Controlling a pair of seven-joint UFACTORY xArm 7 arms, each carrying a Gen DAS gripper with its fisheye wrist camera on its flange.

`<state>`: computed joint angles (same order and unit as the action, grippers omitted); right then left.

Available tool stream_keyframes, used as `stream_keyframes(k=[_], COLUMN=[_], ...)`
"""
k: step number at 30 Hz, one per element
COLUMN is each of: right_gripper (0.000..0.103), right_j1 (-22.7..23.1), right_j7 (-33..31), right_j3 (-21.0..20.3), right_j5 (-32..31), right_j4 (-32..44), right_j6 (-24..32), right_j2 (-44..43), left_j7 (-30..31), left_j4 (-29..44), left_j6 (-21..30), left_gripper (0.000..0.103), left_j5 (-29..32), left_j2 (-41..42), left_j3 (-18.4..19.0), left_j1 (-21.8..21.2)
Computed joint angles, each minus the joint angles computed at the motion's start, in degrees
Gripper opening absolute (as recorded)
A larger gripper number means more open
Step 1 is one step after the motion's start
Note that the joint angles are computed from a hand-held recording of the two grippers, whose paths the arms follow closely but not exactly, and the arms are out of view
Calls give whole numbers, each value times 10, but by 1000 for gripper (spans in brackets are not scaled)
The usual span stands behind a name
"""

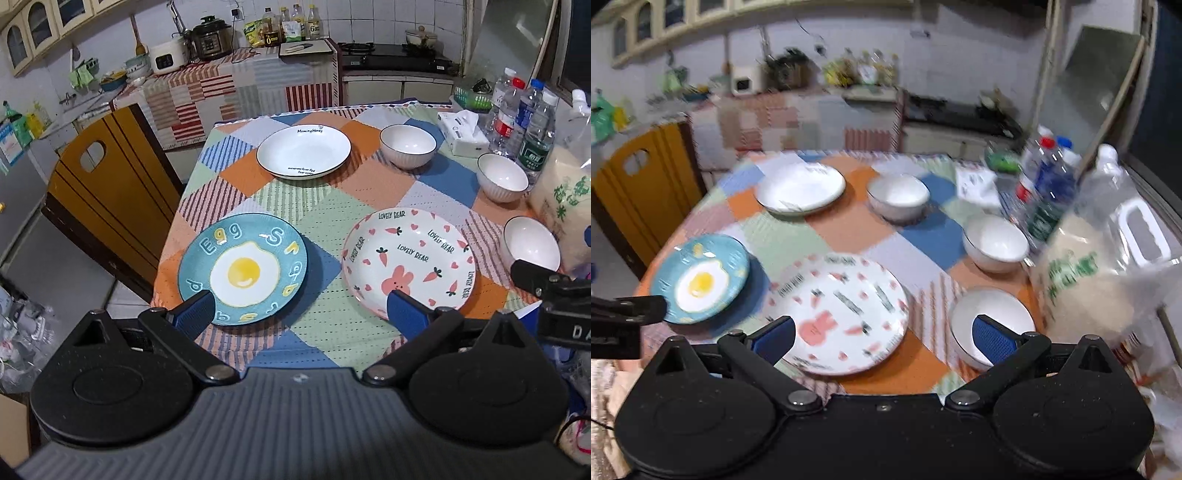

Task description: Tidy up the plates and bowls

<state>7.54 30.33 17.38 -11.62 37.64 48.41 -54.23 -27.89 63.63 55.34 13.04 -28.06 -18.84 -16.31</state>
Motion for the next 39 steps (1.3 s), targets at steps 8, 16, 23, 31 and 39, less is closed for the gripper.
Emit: stream_keyframes(k=[8,16,23,31,39], right_gripper=[103,103,92,77,25], right_j1=[-6,29,77,65,82], right_j7=[-26,-114,-156,-143,-152], right_j3=[-17,-108,-164,-163,-212], right_j5=[-24,25,137,180,186], right_j4=[-57,-149,-189,-209,-230], right_j6=[-130,-291,-320,-418,-509], right_j2=[-1,47,104,176,223], left_j7=[6,24,22,40,95], left_j4=[-15,-74,-62,-46,-37], left_j6=[-51,-176,-193,-244,-279], left_gripper=[100,100,88,64,33], left_j5=[23,7,-22,-64,-165], left_j2=[30,81,173,240,271], left_j3=[4,32,46,66,80], left_j1=[10,-2,-21,-43,-51])
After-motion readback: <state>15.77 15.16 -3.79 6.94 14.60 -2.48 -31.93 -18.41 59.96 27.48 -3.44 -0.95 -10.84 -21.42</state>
